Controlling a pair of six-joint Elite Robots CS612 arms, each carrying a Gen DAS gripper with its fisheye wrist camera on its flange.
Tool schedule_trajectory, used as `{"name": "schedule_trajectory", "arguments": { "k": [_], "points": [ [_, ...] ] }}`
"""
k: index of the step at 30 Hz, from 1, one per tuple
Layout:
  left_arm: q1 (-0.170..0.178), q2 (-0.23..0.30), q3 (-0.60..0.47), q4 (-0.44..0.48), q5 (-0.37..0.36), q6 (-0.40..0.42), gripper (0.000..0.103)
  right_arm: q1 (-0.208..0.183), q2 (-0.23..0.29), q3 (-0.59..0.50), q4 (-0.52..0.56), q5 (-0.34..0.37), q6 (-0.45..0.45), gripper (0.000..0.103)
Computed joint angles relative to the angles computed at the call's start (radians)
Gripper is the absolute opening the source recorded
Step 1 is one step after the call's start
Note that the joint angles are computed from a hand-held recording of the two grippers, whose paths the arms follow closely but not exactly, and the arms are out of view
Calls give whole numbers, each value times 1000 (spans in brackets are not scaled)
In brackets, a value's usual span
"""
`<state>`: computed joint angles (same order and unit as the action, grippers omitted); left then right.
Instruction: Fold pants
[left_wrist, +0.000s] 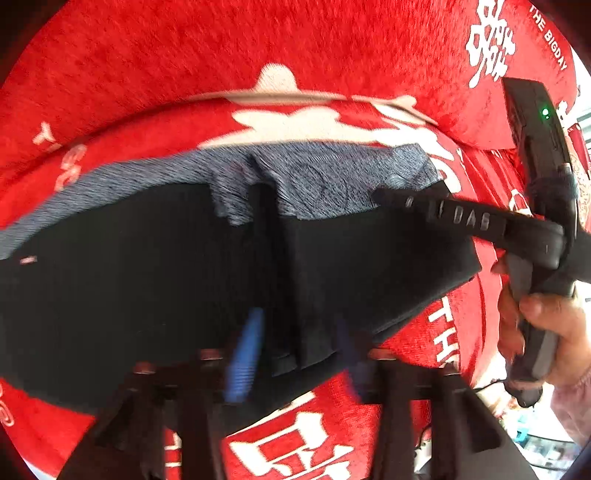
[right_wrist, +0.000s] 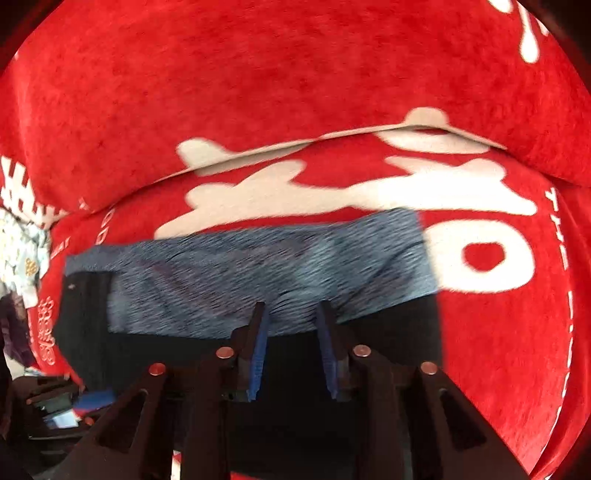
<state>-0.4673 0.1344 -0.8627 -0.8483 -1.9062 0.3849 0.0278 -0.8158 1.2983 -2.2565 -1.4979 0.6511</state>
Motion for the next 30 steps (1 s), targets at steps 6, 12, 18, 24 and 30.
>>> {"name": "schedule_trajectory", "arguments": {
  "k": [6, 12, 18, 24, 30],
  "points": [
    [21, 4, -26, -61, 109, -78, 62, 46, 51, -90, 45, 72, -53, 40],
    [41, 7, -18, -76, 245, -152, 62, 104, 110, -207, 153, 7, -154, 55],
    [69, 6, -5, -76, 260, -219, 62, 120, 137, -277, 258, -39, -205, 59],
    [90, 2, 6, -81, 255, -242, 62, 131, 154, -331, 341, -67, -230, 59],
    [103, -1, 19, -83, 249, -260, 62, 146, 180, -398, 398, -52, -241, 59]
  ]
}}
